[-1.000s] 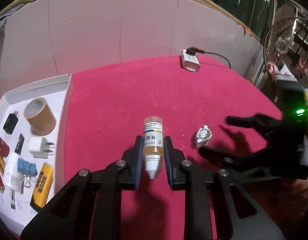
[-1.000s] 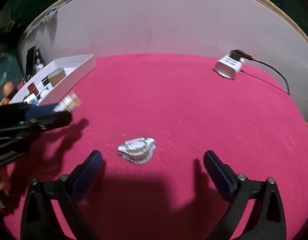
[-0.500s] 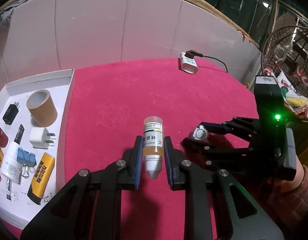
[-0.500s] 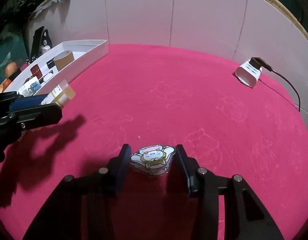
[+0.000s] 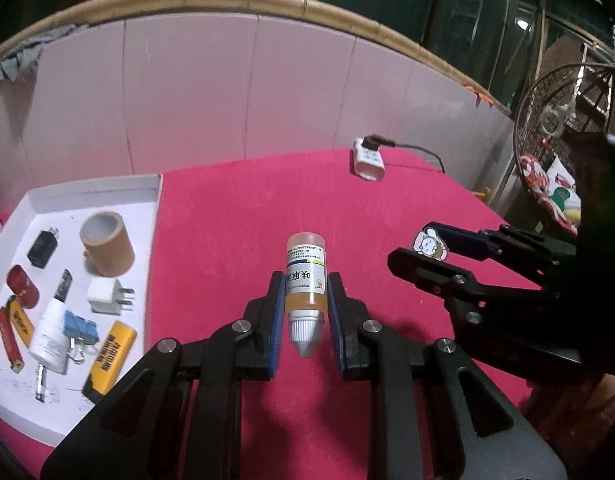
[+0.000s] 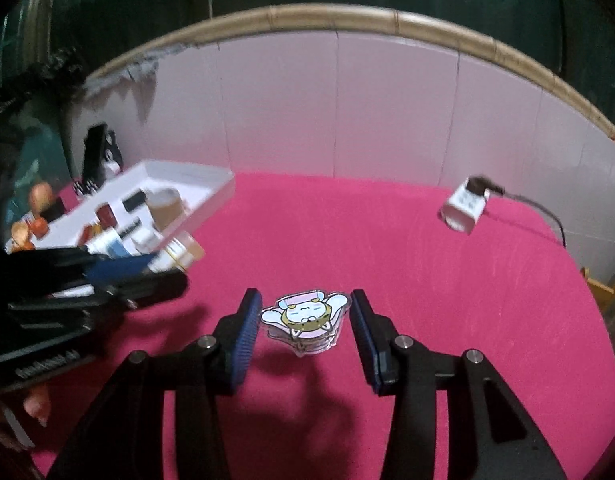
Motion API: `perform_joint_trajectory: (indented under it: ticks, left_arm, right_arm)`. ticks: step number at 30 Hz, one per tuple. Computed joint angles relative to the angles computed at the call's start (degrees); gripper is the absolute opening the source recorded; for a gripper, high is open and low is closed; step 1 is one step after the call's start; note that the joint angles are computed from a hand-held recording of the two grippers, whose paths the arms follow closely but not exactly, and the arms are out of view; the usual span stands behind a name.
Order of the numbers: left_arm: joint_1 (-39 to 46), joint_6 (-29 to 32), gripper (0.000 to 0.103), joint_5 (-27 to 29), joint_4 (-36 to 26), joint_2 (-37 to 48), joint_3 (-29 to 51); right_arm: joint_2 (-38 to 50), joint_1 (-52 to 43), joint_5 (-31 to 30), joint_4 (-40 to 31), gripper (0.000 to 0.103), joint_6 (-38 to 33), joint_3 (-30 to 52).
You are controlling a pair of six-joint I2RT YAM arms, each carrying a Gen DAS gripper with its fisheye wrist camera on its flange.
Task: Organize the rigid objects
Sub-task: 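Carry the dropper bottle and cartoon charm with both tools over the white tray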
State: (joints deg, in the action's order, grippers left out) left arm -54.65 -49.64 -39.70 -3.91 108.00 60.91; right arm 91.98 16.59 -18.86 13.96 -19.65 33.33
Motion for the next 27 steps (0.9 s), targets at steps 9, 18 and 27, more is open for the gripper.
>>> perform_joint_trajectory:
  ticks: [9,18,27]
  left_arm:
    - [-2.75,-2.08,0.02,-6.28,-2.52,-6.41,-3.62]
    - [-5.12,-6.07,0.02,-11.08,-5.68,-12.22,-8.13]
    - [-6.09,-12.17,0.02,-14.64,-10.57,-18.08,-12.77]
  right_arm:
    - [-9.45,4.33,0.53,-0.41,0.045,2.33,-3.36]
    - [-13.61,10.12,3.59,-0.7,0.045,3.59,-4.61]
    - [-14.58,15.92,6.55,-1.1,0.045,4.67,-3.93]
